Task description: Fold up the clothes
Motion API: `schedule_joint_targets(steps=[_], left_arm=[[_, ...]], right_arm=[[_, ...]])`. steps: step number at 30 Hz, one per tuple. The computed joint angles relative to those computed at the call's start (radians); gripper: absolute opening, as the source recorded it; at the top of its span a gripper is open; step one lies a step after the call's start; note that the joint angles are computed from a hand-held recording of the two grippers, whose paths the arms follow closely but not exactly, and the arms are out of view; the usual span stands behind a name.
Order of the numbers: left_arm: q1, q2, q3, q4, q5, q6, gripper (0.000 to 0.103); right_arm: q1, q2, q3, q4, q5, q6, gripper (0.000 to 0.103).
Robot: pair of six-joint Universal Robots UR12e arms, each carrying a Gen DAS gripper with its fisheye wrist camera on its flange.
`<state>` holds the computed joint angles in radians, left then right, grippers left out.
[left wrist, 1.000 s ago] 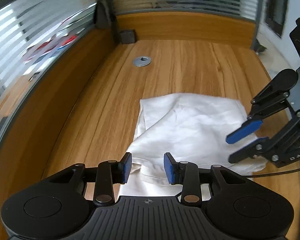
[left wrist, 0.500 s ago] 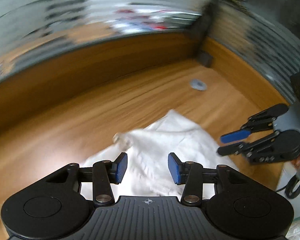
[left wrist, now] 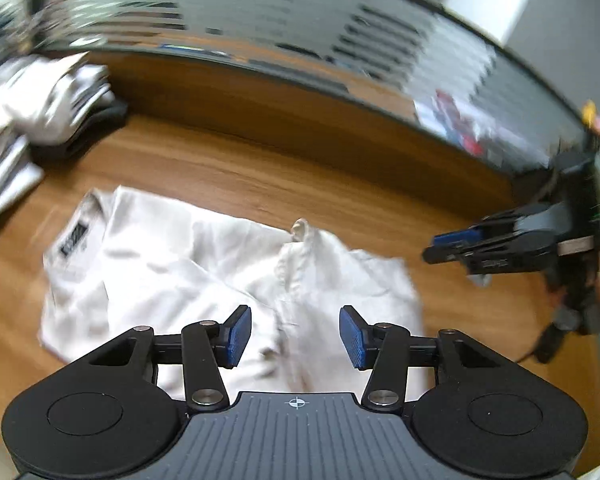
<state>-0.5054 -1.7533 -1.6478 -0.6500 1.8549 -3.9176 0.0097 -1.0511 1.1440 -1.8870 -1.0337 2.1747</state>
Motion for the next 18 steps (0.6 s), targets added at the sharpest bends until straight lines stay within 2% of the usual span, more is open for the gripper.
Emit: schedule_joint_targets(steps=[4,8,12,14,18], left_arm=[[-0.056,-0.011,0.023,-0.074,0.074,-0.160,0.054],[-0.091,-0.022,0.044,-0.138,0.113,-0.333,0.054],[-0.116,-0.041,0.077,-0.163,0.199,-0.507,0.054],[-0.125,-0.052,0.082,-0.123,0.252,-0.539,0.057],[-0.126,-0.087,0.126,-0.177,0.329,-0.543,0.058]], right_arm=[[0.014,0.038,-0.080,0.055,-0.057,-0.129,0.030],[0.013,0.067,-0.148,0.145,-0.043,-0.232,0.030],[0.021,0.094,-0.218,0.231,-0.068,-0.321,0.030],[0.024,0.115,-0.266,0.286,-0.071,-0.358,0.030],[0.029,0.165,-0.361,0.374,-0.057,-0.449,0.030]])
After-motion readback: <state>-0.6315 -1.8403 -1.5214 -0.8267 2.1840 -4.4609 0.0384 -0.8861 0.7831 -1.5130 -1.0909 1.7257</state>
